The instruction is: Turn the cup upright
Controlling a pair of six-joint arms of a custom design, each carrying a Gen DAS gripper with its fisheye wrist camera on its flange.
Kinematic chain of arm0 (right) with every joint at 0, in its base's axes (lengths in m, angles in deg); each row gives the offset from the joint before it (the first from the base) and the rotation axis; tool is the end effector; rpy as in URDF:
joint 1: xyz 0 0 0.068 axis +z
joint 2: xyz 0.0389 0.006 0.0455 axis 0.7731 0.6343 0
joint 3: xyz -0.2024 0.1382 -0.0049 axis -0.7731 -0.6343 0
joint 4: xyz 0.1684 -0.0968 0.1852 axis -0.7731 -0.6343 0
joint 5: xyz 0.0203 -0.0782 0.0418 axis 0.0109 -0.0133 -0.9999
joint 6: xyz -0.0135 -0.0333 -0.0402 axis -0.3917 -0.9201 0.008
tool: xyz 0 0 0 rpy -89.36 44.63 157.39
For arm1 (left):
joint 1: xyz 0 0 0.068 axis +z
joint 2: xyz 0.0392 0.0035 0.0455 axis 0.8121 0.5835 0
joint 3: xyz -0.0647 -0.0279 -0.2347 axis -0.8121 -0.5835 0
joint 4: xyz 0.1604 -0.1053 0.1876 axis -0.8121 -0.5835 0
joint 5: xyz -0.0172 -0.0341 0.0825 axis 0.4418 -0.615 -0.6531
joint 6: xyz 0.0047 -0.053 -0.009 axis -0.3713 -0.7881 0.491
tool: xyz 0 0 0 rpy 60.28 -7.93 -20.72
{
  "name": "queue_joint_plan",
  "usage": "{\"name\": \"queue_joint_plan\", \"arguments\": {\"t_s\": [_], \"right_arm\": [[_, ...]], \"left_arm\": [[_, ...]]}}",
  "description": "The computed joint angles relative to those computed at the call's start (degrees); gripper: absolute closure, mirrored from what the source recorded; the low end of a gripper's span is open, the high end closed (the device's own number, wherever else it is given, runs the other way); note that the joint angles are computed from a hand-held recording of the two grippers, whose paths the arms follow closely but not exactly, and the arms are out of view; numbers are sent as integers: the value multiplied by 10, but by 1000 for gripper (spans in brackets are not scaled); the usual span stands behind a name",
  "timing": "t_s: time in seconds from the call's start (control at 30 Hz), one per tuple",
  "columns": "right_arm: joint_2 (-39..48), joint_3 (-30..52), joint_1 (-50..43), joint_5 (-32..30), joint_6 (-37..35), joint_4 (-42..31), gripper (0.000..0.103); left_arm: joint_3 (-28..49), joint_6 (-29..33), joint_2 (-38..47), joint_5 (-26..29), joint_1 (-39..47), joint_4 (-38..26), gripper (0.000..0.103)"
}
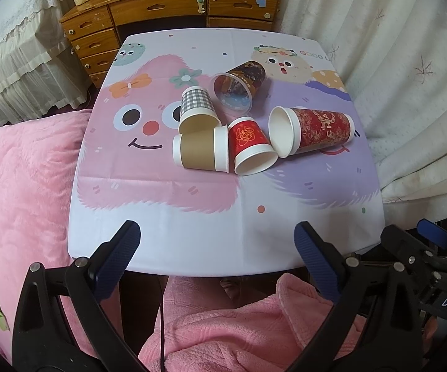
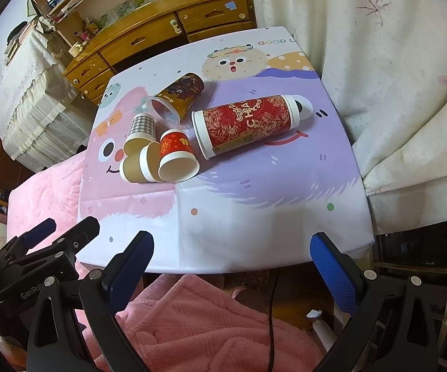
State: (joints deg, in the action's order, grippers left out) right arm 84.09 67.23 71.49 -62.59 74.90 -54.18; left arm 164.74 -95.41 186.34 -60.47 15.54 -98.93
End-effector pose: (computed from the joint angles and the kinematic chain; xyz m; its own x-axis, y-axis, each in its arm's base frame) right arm 0.2391 0.0912 0.3685 -0.9420 0.1543 -0.2980 0.1080 0.9802 0.1660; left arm 0.2626 -0.2023 0.3504 -0.9316 -0.0228 -0.3629 -0.0032 0.9985 -0.0547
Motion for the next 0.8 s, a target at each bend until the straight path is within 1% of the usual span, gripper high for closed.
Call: {"name": "queue_joint_plan", "arguments": {"t_s": [0.57,0.8], "right_arm": [[1,0,0,4,-3,-1,1],[-21,-18,-8,13,-40,7,1]], "left_arm": [[4,-3,2,-1,-2,-3,5],[22,-22,16,-12,-25,-14,5]]}}
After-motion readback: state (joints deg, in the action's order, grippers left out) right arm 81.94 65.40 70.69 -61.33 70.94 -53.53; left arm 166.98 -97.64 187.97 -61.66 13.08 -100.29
